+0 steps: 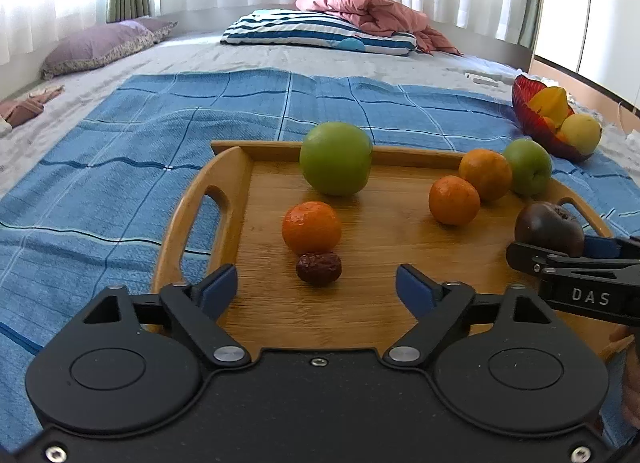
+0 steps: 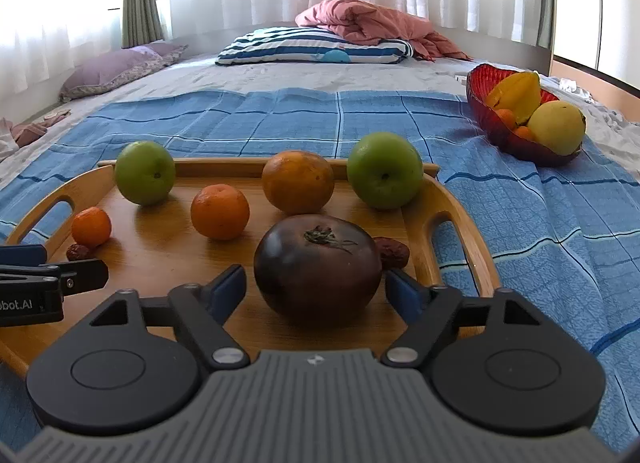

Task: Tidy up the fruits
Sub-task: 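Open the left tool to release the date while the right tool opens, releasing the dark fruit, then withdraw both open tools from the tray toward the loose dates on the cloth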

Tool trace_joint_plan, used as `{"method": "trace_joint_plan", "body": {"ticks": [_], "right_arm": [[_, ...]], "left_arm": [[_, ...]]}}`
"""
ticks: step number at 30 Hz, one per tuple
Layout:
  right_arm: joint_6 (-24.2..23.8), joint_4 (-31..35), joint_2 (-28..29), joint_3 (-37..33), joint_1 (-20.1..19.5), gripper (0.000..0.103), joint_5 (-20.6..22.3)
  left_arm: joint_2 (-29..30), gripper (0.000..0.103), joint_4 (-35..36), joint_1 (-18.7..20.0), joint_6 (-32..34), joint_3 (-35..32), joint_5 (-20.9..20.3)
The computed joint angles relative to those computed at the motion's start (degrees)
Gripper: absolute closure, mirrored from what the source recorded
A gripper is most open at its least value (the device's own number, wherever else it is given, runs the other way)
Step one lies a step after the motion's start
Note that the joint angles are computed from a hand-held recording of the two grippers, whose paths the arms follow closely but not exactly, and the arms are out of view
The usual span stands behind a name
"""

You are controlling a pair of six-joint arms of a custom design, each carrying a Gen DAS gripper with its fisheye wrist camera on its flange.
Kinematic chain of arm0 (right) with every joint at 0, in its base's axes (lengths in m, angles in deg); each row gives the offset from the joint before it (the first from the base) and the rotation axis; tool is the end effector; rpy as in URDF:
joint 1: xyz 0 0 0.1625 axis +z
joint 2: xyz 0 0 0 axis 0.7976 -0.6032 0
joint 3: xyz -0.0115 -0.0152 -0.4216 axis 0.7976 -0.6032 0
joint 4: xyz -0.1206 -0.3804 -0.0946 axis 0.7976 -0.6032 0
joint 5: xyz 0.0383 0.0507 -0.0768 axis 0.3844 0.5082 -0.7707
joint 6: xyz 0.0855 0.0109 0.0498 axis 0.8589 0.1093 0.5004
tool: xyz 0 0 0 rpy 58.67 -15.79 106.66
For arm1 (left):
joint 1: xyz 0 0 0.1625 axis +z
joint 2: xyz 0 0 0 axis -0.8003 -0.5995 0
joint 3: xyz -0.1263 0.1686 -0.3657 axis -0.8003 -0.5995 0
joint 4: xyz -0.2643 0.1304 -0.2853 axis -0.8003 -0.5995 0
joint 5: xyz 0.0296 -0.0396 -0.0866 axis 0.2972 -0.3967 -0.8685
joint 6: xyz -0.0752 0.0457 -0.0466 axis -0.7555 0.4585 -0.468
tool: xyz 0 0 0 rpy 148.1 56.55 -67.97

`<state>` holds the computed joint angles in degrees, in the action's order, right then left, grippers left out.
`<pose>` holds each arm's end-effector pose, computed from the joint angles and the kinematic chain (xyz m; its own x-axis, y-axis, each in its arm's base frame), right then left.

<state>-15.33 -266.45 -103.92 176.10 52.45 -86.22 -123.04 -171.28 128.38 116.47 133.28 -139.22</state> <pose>0.1982 -0.4979 -0.0430 -0.7052 0.2608 0.6593 -0.4398 0.5684 -0.6953 0.0277 -0.5613 0.2073 -0.6768 0.4196 -0.6048 0.7090 0.5927 -0.3822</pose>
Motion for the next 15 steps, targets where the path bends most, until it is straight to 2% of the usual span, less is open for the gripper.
{"method": "trace_joint_plan", "body": {"ticks": [8,12,15], "right_arm": [[-0.1,-0.5,0.0,1.1,0.5,0.011,-0.3],[0.2,-0.8,-0.1,1.8,0.8,0.01,-0.6],[-0.2,-1.3,-0.1,2.1,1.2,0.009,-0.9]], "left_arm": [[-1.2,0.008,0.0,0.0,0.7,1.3,-0.2],[-2.0,0.001,0.3,0.0,0.8,2.0,-0.9],[-2.7,0.001,0.0,-0.1,1.1,2.9,-0.9]]}}
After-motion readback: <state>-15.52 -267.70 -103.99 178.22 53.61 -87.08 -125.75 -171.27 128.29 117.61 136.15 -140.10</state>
